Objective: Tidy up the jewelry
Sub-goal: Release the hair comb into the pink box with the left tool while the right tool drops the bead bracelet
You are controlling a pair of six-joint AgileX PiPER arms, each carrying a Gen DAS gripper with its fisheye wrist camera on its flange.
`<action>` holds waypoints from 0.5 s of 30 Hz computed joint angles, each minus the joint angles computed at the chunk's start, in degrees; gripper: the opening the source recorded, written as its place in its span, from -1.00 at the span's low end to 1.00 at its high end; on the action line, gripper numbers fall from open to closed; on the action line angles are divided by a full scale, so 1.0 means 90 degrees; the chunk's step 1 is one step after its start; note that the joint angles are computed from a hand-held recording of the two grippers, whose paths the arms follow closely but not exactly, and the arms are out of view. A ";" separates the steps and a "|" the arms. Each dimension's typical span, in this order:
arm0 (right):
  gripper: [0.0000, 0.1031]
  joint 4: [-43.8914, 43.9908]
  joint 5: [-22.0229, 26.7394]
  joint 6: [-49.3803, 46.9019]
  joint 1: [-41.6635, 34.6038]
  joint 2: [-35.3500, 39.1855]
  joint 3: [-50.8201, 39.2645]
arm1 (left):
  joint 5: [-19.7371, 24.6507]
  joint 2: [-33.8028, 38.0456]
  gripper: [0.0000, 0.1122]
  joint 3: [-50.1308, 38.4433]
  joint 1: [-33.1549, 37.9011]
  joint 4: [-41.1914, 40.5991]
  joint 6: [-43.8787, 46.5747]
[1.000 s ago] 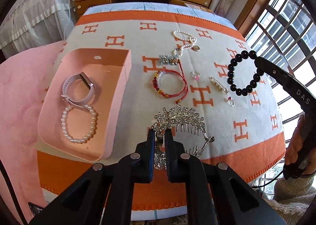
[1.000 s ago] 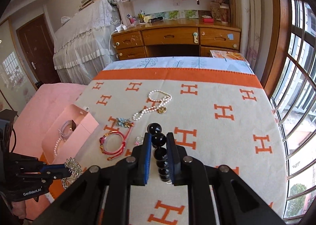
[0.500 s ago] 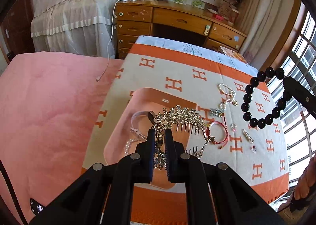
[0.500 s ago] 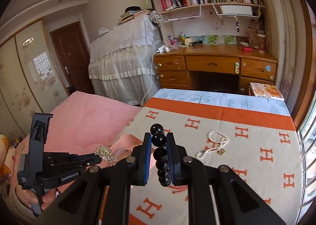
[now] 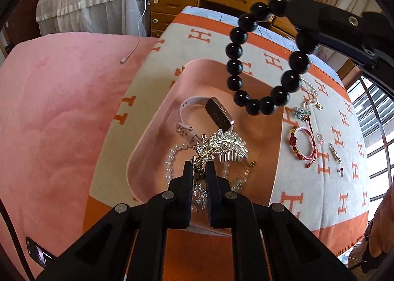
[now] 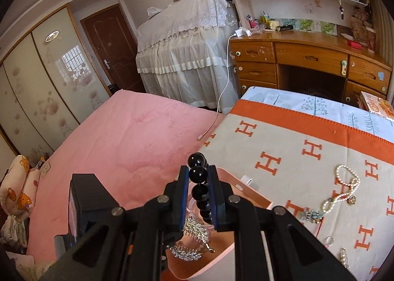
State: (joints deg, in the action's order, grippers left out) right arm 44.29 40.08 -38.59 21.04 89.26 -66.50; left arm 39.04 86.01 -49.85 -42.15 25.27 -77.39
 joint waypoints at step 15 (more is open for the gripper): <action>-0.69 -0.0858 0.0437 0.1327 0.0120 0.1093 -0.0592 | 0.0209 -0.0324 -0.11 0.0343 -0.0396 0.0806 -0.0804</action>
